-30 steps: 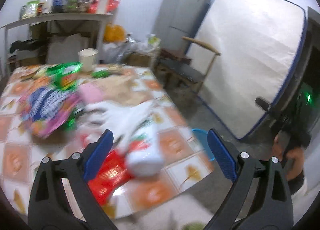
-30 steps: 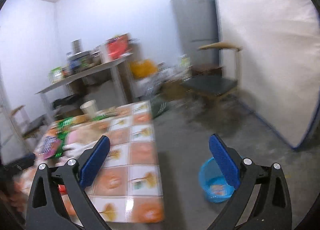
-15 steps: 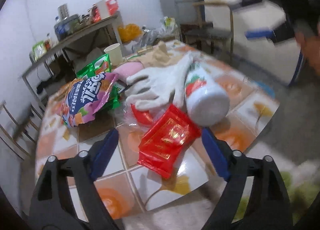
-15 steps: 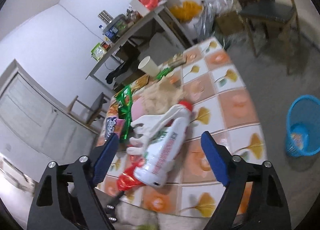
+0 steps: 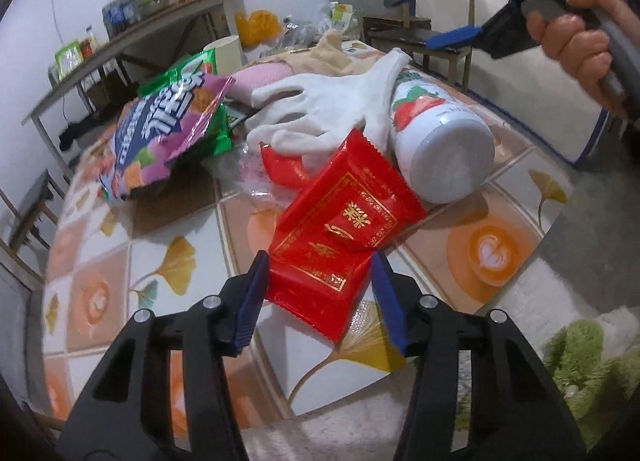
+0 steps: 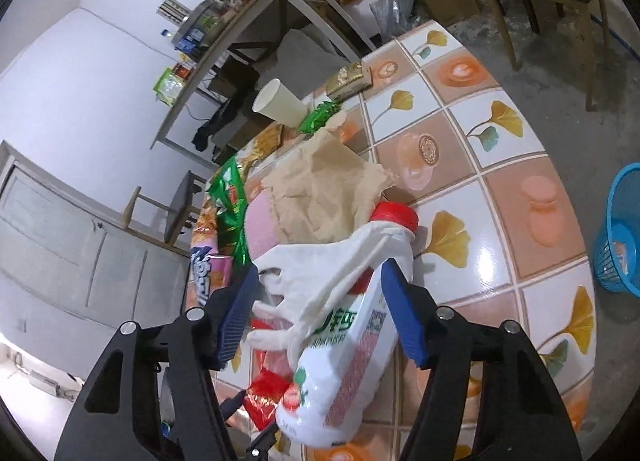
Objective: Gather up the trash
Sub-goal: 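Move both tools back over the table, then grasp the red packet with the left tool while the right tool grasps the white glove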
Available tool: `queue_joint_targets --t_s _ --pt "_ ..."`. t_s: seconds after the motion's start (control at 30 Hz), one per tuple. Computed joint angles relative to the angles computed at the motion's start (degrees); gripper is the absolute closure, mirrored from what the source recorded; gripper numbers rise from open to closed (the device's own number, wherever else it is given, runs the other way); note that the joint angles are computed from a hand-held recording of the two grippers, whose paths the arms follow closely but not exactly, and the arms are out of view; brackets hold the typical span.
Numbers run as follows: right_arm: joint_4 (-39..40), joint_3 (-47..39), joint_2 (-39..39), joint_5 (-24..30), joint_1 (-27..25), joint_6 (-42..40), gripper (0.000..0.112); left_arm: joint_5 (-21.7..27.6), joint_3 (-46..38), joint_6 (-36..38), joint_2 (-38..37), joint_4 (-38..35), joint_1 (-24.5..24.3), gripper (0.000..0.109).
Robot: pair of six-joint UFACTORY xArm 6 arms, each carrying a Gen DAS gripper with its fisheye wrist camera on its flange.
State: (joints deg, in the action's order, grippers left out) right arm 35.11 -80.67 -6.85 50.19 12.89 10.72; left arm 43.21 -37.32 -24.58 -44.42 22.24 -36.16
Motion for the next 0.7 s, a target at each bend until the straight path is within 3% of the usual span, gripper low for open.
queue_joint_targets --t_s 0.37,0.7 --pt "-8.2 -3.6 4.7 1.6 1.3 5.2 0.066 -1.3 1.2 0.6 -0.7 -3.3 1.6 0.068" --pt "-9.6 -3.5 4.5 1.6 1.4 4.1 0.102 -1.3 1.3 -1.1 -1.4 0.2 0.5 0.082"
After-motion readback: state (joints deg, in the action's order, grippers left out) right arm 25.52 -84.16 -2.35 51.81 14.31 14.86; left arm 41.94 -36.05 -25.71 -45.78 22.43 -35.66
